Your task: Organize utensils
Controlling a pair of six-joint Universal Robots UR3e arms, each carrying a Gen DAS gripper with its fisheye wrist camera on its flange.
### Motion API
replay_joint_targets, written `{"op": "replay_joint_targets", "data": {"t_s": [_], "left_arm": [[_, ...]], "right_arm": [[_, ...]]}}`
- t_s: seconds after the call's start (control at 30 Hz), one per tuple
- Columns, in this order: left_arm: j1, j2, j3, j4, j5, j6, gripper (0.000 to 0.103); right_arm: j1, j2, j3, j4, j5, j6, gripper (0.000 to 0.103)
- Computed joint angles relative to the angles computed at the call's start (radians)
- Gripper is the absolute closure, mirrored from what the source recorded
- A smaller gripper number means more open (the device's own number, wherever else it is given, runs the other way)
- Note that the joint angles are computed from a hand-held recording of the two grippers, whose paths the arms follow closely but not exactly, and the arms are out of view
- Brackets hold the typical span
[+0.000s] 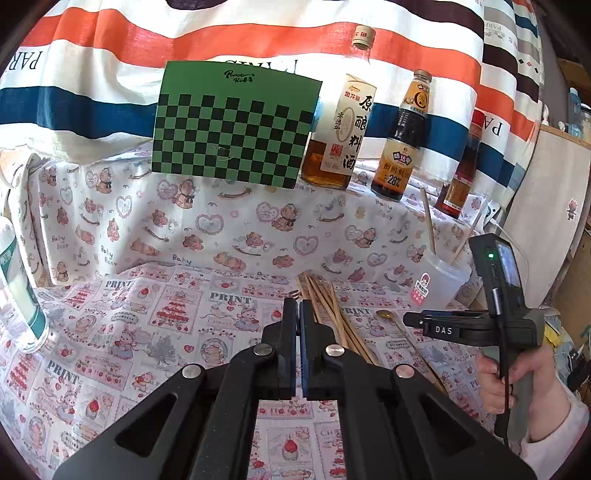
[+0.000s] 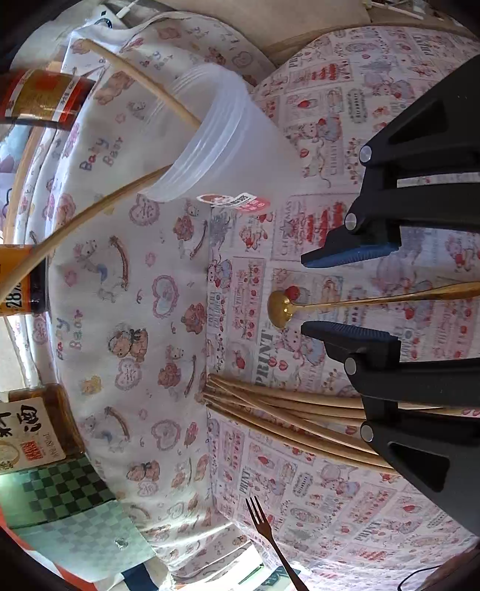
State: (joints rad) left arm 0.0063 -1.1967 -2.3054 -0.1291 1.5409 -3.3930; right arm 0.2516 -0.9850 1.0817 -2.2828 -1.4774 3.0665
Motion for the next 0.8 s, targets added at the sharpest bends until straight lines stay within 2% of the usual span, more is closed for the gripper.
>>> {"op": "replay_joint_targets", "data": {"t_s": [0.1,0.17,0.23,0.3,0.37,0.43,0.5,0.57,0.63,0.7,0.73,0.77,0.8], "left_arm": [[0.016,0.018,-0.015,0.012,-0.002,-0.002,0.103],[0.047,0.045,-0.031,0.01,-0.038,-0.006,0.103],[0.059,0.054,-0.036,0.01,-0.044,-0.006,0.103],[0.062,0.058,-0.038,0.01,-0.044,-0.01,0.103],[0.062,0.064,-0.032,-0.002,-0.04,-0.005,0.103],[0.053,0.075,-0.041,0.022,-0.017,0.007,0.103],[0.05,0.085,-0.041,0.027,-0.006,0.027,0.103],[0.082,0.115,-0.038,-0.013,-0.061,0.04,0.103],[0.086,0.122,-0.033,-0.033,-0.073,0.048,0.103],[0.043,0.087,-0.007,-0.049,-0.01,0.044,0.103],[0.039,0.079,-0.005,-0.05,-0.008,0.042,0.103],[0.04,0.073,-0.005,-0.05,-0.014,0.041,0.103],[0.037,0.065,-0.005,-0.045,-0.012,0.041,0.103]], "right_arm": [[-0.003,0.094,-0.144,0.113,0.026,0.009,0.07],[0.003,0.133,-0.2,0.148,0.029,-0.014,0.073],[-0.002,0.145,-0.214,0.16,0.064,-0.018,0.082],[0.005,0.146,-0.207,0.135,0.043,-0.007,0.097],[0.025,0.127,-0.169,0.07,-0.013,-0.01,0.1],[0.028,0.07,-0.096,0.005,-0.009,-0.002,0.1],[0.003,-0.03,0.022,-0.064,0.068,0.001,0.1],[-0.006,-0.124,0.128,-0.144,0.098,-0.008,0.1],[-0.001,-0.203,0.206,-0.21,0.092,-0.044,0.1],[0.016,-0.221,0.21,-0.216,0.06,-0.049,0.1],[0.017,-0.212,0.191,-0.195,0.059,-0.036,0.1],[0.006,-0.196,0.156,-0.146,0.075,-0.032,0.092],[0.002,-0.167,0.114,-0.098,0.083,-0.021,0.074]]}}
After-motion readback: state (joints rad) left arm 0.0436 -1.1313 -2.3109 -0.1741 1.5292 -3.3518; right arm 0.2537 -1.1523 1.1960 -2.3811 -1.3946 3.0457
